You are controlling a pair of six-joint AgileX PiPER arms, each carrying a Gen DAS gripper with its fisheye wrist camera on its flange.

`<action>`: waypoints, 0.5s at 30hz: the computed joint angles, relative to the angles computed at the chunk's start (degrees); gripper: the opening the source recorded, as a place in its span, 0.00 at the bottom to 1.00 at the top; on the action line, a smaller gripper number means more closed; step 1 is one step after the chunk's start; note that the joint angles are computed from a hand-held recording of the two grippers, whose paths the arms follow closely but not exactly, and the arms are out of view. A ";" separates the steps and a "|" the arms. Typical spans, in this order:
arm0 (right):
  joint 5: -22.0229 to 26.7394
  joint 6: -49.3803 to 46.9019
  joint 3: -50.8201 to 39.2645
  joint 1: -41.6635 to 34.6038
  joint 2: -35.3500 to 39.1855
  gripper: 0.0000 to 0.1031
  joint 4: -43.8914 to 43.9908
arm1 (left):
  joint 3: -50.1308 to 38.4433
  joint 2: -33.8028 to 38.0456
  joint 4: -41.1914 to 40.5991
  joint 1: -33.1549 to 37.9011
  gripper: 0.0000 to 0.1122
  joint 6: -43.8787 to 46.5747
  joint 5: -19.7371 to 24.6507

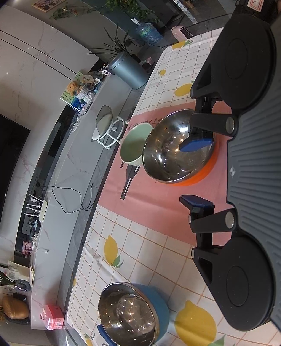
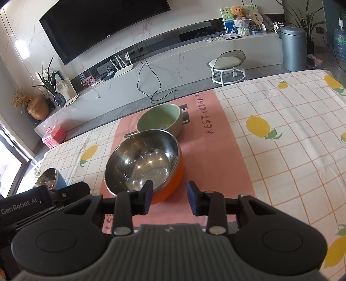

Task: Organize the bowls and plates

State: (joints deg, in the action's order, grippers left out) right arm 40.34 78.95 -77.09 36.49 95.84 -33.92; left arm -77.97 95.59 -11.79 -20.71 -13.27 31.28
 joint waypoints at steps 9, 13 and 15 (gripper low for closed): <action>0.77 -2.62 -7.41 -3.67 7.90 0.34 3.57 | -8.71 9.67 6.43 -1.57 0.46 -6.47 2.32; 0.56 -4.20 -9.54 -4.87 10.62 0.32 5.92 | -13.00 13.31 5.01 -0.91 0.46 -4.53 4.90; 0.21 -4.70 -9.95 -5.20 11.44 0.27 6.57 | -14.07 14.33 4.98 -0.79 0.36 -4.20 5.66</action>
